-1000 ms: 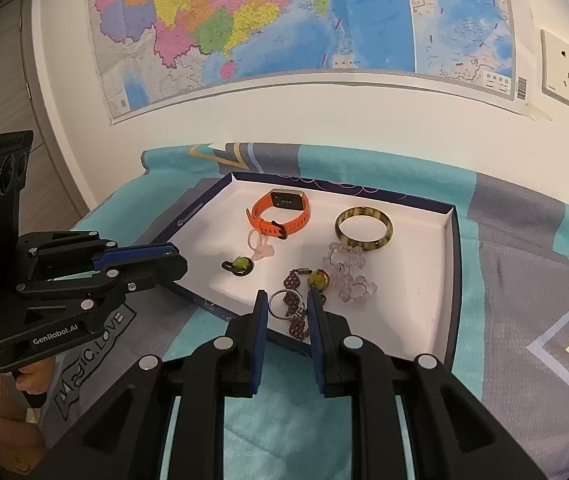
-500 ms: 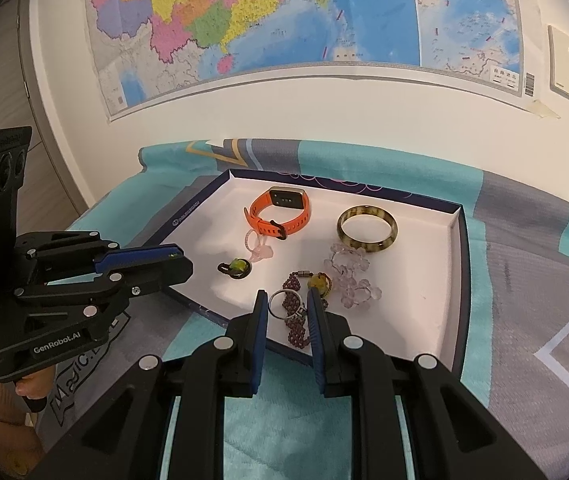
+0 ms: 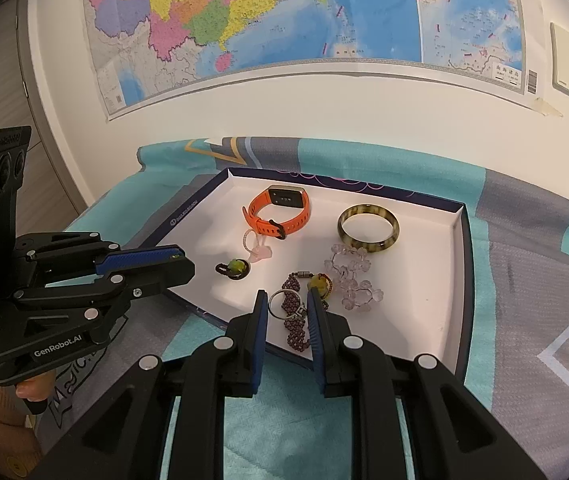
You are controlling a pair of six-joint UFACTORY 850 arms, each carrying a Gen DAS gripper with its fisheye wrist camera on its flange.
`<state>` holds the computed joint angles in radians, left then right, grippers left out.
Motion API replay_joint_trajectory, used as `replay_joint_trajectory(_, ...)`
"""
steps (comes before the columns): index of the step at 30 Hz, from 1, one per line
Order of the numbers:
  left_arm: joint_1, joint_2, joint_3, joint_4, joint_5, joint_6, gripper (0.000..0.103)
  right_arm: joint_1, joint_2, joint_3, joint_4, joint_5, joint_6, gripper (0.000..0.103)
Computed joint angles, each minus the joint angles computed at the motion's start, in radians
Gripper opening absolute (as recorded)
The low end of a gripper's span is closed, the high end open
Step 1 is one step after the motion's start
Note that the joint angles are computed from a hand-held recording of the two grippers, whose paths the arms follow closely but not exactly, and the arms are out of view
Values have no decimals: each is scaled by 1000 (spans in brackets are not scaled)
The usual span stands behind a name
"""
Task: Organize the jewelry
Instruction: 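Lower the gold ring and silver ring toward the box floor with both grippers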
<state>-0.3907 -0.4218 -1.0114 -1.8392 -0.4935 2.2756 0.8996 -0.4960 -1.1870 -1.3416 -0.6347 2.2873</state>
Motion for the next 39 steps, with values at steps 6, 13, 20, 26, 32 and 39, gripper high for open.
replay_joint_trajectory(6,0,0,-1,5,0,-5,13,-2,-1,-1,-1,2,0,18)
replay_joint_trajectory(13,-1,-3,-4,7,0,-8,13,-2,-1,-2,0,1,-4,18)
replay_joint_trajectory(20,-3,-1,-4,12,2,-11,13,-2,-2,-3,1,1,-5,18)
replay_joint_trajectory(26,-4,-3,-6,12,4,-11,13,-4,-3,-5,1,2,-5,18)
replay_joint_trajectory(32,-7,-5,-8,8,8,-9,13,-5,-4,-6,1,3,-6,18)
replay_joint_trajectory(39,-8,-5,-9,8,9,-10,13,-7,-7,-8,1,4,-5,18)
